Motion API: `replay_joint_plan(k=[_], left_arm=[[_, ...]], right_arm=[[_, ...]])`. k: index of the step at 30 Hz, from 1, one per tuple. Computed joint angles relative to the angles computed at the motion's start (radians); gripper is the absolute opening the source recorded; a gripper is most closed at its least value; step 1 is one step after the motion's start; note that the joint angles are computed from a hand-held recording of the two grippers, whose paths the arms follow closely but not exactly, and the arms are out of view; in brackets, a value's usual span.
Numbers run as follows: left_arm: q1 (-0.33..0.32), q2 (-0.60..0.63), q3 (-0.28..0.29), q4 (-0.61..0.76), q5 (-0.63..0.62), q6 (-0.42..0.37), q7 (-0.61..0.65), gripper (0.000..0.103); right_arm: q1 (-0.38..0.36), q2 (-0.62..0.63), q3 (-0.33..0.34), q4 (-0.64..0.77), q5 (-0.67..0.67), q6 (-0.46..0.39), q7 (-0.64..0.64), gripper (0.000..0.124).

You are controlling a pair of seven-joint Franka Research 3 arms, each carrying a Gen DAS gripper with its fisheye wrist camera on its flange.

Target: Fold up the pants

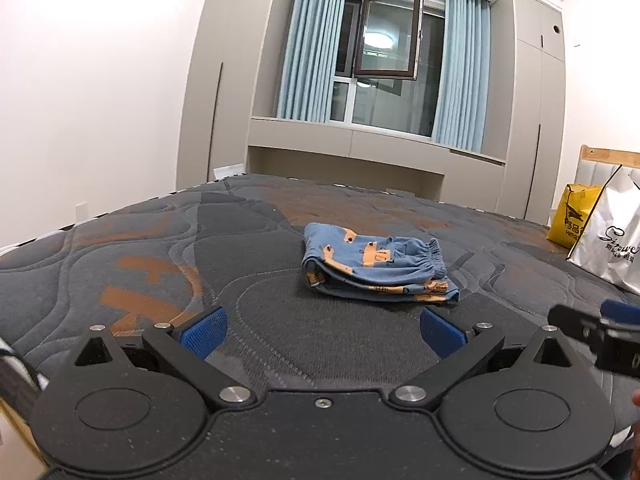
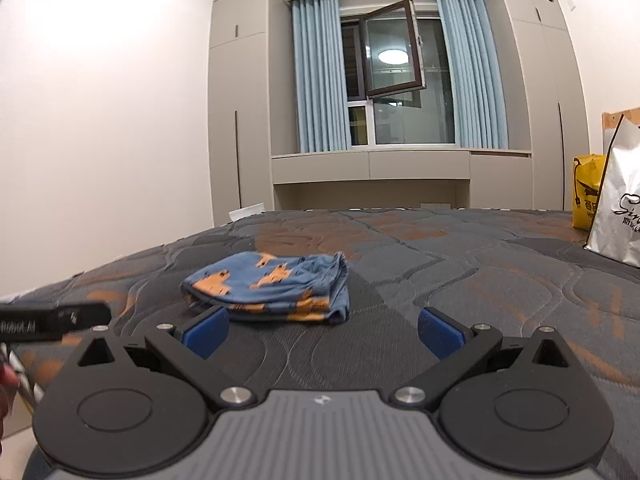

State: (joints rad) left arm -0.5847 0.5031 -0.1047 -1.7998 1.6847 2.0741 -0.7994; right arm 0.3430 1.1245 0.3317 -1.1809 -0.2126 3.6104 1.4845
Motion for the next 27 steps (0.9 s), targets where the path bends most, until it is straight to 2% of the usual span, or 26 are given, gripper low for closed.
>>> replay_joint_plan(k=[5,9,27], left_arm=[[-0.013,-0.012,-0.012,-0.032,-0.013,-0.024,-0.028,0.102],[-0.013,-0.014,-0.019,-0.044,-0.027,-0.026,-0.029,0.102],[-0.002,-0.004,-0.014,-0.034,-0.05,0.006,-0.025,0.102]], right_arm=[[0.003,-0.062,-0.021,-0.133,0.043,0.053,0.006,0.103],[0.017,-0.085,-0.044,-0.182,0.081,0.072,0.004,0.103],[0.025,-0.072,-0.047,-0.164,0.113,0.037,-0.023,0.103]])
